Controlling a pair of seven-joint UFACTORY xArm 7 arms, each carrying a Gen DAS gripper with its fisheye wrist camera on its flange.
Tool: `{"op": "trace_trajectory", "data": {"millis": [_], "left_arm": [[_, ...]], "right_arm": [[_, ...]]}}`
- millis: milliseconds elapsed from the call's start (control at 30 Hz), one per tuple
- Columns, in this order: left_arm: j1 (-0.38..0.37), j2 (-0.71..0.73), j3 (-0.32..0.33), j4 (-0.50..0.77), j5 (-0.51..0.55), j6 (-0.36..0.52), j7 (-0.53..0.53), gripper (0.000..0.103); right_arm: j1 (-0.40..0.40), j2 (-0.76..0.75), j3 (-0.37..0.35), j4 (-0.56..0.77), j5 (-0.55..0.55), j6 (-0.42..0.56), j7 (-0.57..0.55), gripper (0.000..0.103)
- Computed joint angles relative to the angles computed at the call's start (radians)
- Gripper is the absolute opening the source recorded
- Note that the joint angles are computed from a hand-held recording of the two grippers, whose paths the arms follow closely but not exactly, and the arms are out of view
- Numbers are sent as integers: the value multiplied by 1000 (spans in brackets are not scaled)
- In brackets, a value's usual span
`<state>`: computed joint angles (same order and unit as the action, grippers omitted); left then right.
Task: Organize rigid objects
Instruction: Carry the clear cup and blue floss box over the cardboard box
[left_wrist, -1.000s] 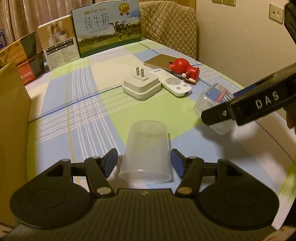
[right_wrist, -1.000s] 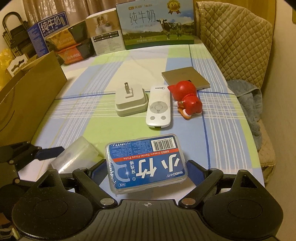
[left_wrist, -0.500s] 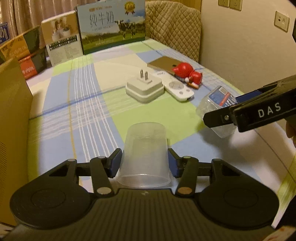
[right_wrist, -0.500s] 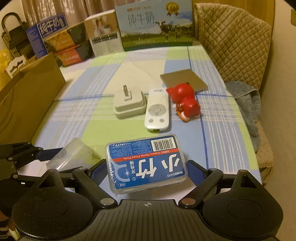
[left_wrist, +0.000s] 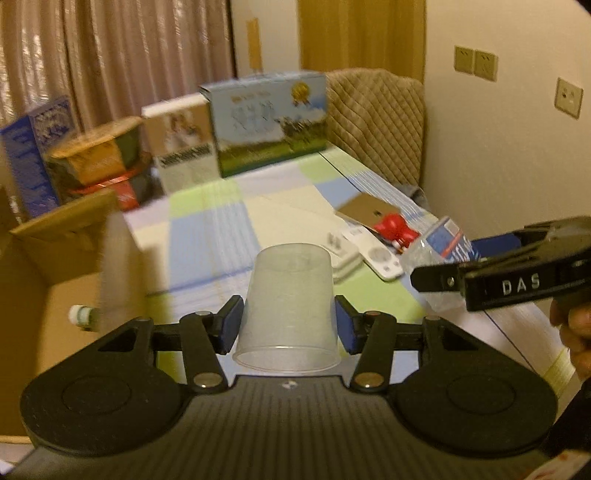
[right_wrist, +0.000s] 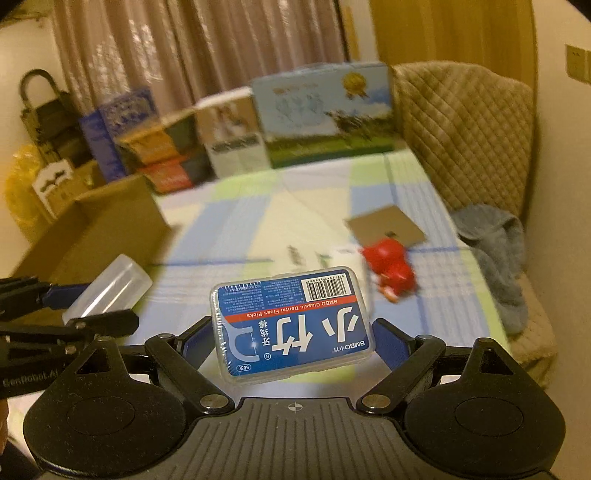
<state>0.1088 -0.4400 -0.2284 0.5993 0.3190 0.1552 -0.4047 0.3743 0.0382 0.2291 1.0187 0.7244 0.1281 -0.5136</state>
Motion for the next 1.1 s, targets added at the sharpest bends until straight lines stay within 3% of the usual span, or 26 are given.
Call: {"op": "trace_trajectory", "data": {"millis": [100,267,500,833,1100], "left_arm": [[-16,-94,64,-19,-18,60,54,47],[21,-231,143,-49,-39,148,149,47],[137,-332,256,-70,-59,234,301,47],[237,-342,333,-131,-112,224,454,47],[251,-288,344,-148,-175,167,500,47]], "right_arm": [[23,-12,20,27,38,19,-25,87],[77,-2,43,108,23,56,-39,87],[147,126,98,328,-120,130,30,87],[264,380,98,617,-451,228,255,87],[284,456,92,692,-543,267,315,87]]}}
